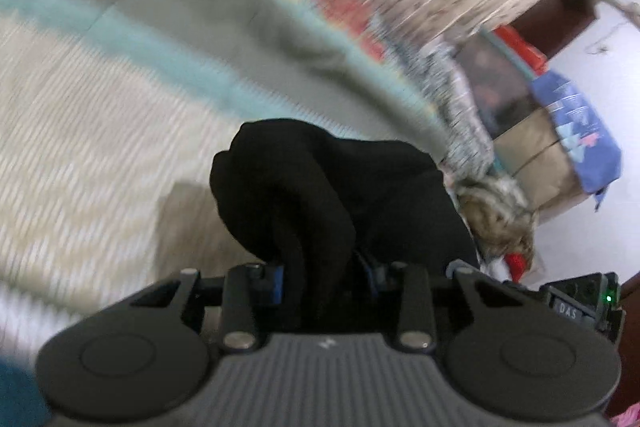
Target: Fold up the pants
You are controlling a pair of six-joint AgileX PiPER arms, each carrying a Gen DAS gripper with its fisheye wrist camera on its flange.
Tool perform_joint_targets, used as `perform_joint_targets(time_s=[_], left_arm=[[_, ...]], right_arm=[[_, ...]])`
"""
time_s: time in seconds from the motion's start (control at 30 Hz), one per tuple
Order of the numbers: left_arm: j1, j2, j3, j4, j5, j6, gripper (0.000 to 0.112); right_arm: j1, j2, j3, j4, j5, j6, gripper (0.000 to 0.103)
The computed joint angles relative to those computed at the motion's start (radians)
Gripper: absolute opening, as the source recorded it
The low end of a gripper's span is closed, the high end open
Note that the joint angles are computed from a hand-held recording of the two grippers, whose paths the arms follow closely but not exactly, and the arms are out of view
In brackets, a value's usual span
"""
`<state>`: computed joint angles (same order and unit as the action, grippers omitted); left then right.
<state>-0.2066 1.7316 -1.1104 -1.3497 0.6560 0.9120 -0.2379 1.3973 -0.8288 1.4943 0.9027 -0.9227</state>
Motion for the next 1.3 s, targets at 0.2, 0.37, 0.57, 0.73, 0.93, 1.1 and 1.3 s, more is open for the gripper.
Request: perform_joint_targets(time_s=[0.2, 0.37, 0.57, 0.73, 0.93, 1.1, 1.3], left_arm=[[-0.105, 0.345, -0.550, 0.260, -0.092, -0.271, 0.032], [-0.147, 0.687, -1.049, 0.623, -0.010, -0.683, 0.032], [-0.204, 0.892, -1.299, 0.934, 0.051, -0.945, 0.040], [-0.207, 0.892, -1.396, 1.040, 0.181, -1.135, 0.049], [-0.253, 0.508, -0.846, 1.208, -0.020, -1.224, 0.049], [-0.312, 0.226, -0.438, 1.362, -0.165, -1.324, 0.055], [-0.414, 0.009, -0.154, 1.621, -0.175, -1.585, 0.056]], right_arm=[[-0.021, 0.221, -0.279, -0.018, -0.112, -0.090, 0.047], [-0.045, 0.457, -0.448, -0.058, -0.152, -0.081, 0.047], [-0.043, 0.570, -0.453, -0.086, -0.207, -0.024, 0.051], [0.018, 0.454, -0.404, -0.284, -0.358, 0.185, 0.076], [0.055, 0.155, -0.173, -0.419, -0.490, 0.278, 0.076], [0.115, -0.097, 0.037, -0.584, -0.512, 0.457, 0.078], [0.273, -0.305, 0.181, -0.964, -0.531, 0.958, 0.082]])
